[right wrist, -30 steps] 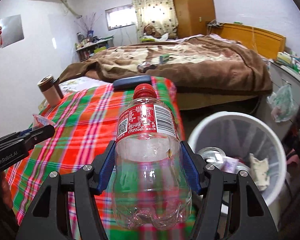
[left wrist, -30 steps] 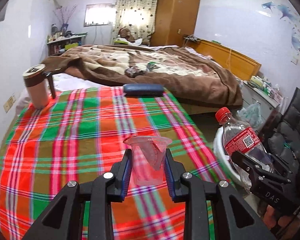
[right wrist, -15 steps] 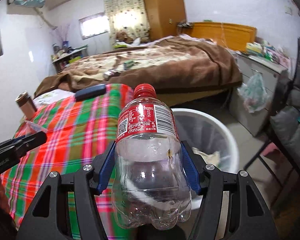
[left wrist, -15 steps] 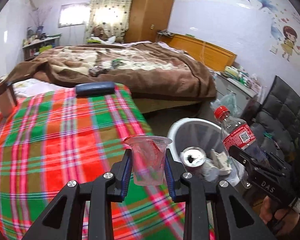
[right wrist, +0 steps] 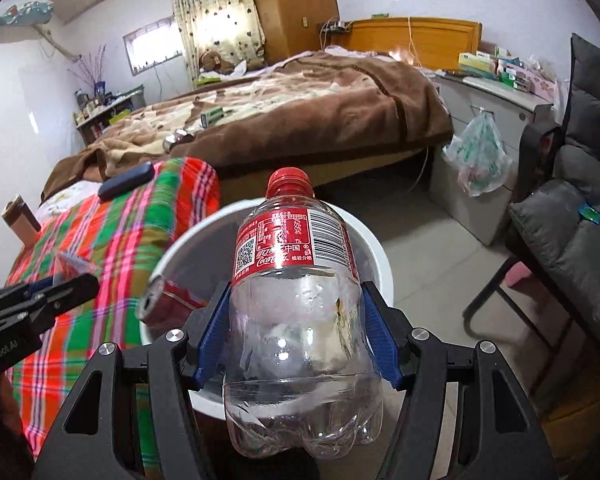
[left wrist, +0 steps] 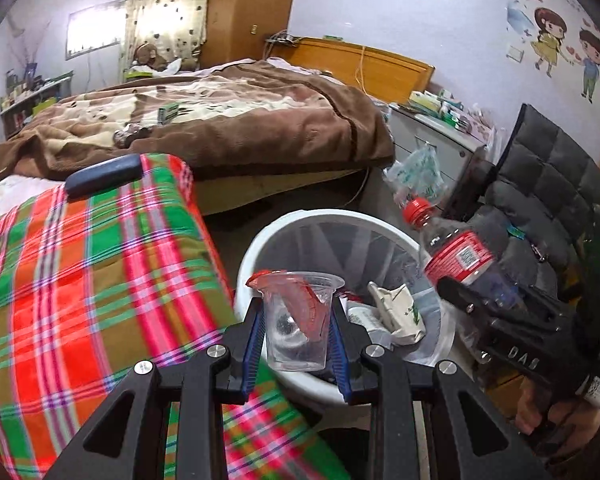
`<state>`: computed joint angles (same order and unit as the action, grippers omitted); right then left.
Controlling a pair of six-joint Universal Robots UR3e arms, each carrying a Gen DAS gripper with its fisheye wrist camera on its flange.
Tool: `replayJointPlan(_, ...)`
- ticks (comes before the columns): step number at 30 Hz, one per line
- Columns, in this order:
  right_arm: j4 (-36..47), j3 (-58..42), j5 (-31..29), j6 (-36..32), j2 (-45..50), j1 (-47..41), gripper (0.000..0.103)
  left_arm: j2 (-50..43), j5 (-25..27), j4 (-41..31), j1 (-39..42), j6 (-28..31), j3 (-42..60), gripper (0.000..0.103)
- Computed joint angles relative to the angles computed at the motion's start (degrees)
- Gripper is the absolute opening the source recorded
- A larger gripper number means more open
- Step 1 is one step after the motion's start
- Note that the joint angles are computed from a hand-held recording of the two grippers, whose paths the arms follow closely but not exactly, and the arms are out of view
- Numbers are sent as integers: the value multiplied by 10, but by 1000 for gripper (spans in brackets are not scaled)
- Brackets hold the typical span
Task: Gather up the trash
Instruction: 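Carry the bottle and small clear cup over the white mesh bin, then open both grippers to drop the bottle and small cup into the bin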
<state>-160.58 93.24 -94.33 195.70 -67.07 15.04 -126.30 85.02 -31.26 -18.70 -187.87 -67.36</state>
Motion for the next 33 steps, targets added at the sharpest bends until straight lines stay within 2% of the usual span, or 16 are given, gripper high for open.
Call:
replayJointPlan(7, 14, 12, 49, -28, 5, -34, 64, -96, 2, -84, -23, -2, 166, 31)
replayJointPlan(9, 20, 8, 61, -36, 10, -42, 64, -123, 16, -100, -32, 4, 212, 31)
replayJointPlan(13, 31, -2, 49, -45, 20, -41, 64, -183, 16, -160, -35, 2, 317, 32)
replayJointPlan(14, 33, -2, 47, -47, 20, -40, 65, -188, 21, -164, -35, -2, 325, 37)
replayJointPlan(15, 36, -1, 45, -48, 19, -40, 65, -191, 20, -162, -34, 0, 328, 48)
replayJointPlan(17, 27, 9, 50, -51, 13, -44, 65, -190, 13, -155, -32, 2, 321, 59)
replayJointPlan(24, 16, 22, 52, -49, -1, -43, 65, -157, 10, -126, -26, -4, 260, 59)
replayJointPlan(33, -15, 40, 55, -27, -22, -31, 65, -75, 8, -50, -17, -18, 118, 63)
